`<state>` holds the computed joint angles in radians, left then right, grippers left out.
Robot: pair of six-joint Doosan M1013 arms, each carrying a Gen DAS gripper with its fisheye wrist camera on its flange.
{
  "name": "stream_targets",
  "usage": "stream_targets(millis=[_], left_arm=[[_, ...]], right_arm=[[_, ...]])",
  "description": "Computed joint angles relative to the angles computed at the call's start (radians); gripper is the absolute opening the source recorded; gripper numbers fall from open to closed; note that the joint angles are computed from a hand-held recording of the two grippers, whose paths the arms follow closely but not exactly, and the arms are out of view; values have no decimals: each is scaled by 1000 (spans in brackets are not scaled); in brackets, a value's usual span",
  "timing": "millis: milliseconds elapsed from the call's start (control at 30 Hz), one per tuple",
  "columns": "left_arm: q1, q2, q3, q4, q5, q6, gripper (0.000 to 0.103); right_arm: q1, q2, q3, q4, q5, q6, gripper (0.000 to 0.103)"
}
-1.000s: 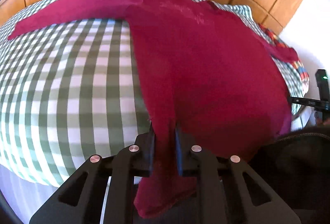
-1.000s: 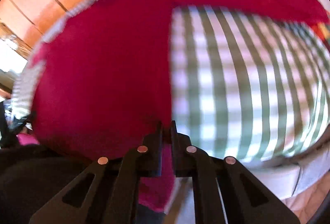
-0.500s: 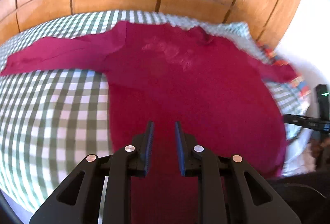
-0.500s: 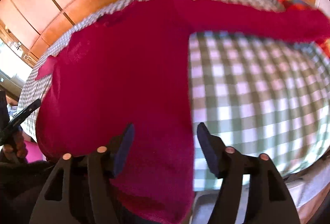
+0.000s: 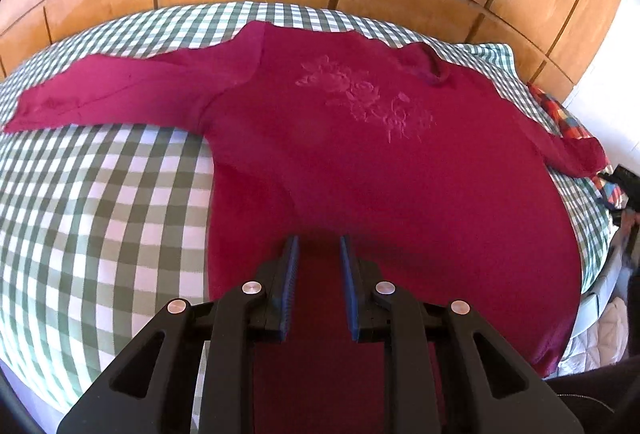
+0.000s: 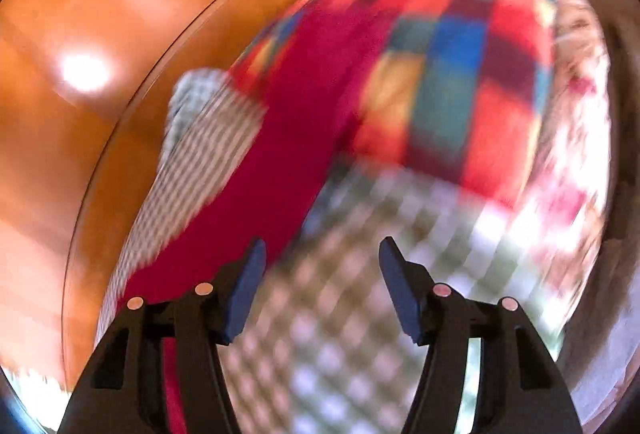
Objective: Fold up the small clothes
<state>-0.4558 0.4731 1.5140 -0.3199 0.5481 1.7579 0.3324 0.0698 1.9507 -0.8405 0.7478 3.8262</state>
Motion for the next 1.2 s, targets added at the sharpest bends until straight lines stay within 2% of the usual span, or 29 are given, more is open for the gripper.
stream_targets(millis=[67, 167, 200, 267, 300, 333, 367, 400, 467, 600, 733, 833, 967, 1100, 1200], left_arm=[[-5, 3, -9, 7, 4, -5, 19], [-10, 18, -33, 15, 22, -15, 19], [-11, 22, -38, 16, 27, -14, 19], [-17, 31, -51, 33, 36, -21, 19], [-18, 34, -55, 34, 39, -19, 19], [-21, 39, -61, 34, 43, -16, 19], [-21, 41, -64, 26, 44, -7, 19], [-21, 42, -66, 18, 45, 3, 19], [-18, 51, -80, -12, 54, 29, 19], [-8, 70, -114, -90, 84, 72, 19], [-1, 78, -137, -177, 91, 139, 19], [7, 83, -149, -243, 95, 183, 19], [20, 90, -166, -321, 100, 222, 19], [41, 108, -195, -387, 127, 226, 19], [55, 123, -214, -421, 138, 214, 19]], right_arm=[[-20, -5, -3, -35, 49, 32, 59], [-72, -7, -8, -36, 36, 29, 58], [-86, 2, -16, -22, 30, -2, 58], [-118, 21, -44, 73, 42, -150, 52], [-131, 34, -67, 129, 75, -248, 36], [-133, 40, -82, 162, 103, -304, 15], [-133, 40, -90, 172, 102, -329, 10], [-126, 37, -101, 159, 92, -343, 7], [-100, 35, -111, 113, 44, -320, 6], [-73, 51, -171, 60, -102, -319, 6], [-51, 141, -317, 131, -189, -500, 6], [-18, 239, -458, 254, -245, -721, 6], [31, 376, -641, 525, -283, -1088, 6], [72, 505, -801, 880, -250, -1477, 6], [96, 565, -866, 1079, -209, -1697, 6]])
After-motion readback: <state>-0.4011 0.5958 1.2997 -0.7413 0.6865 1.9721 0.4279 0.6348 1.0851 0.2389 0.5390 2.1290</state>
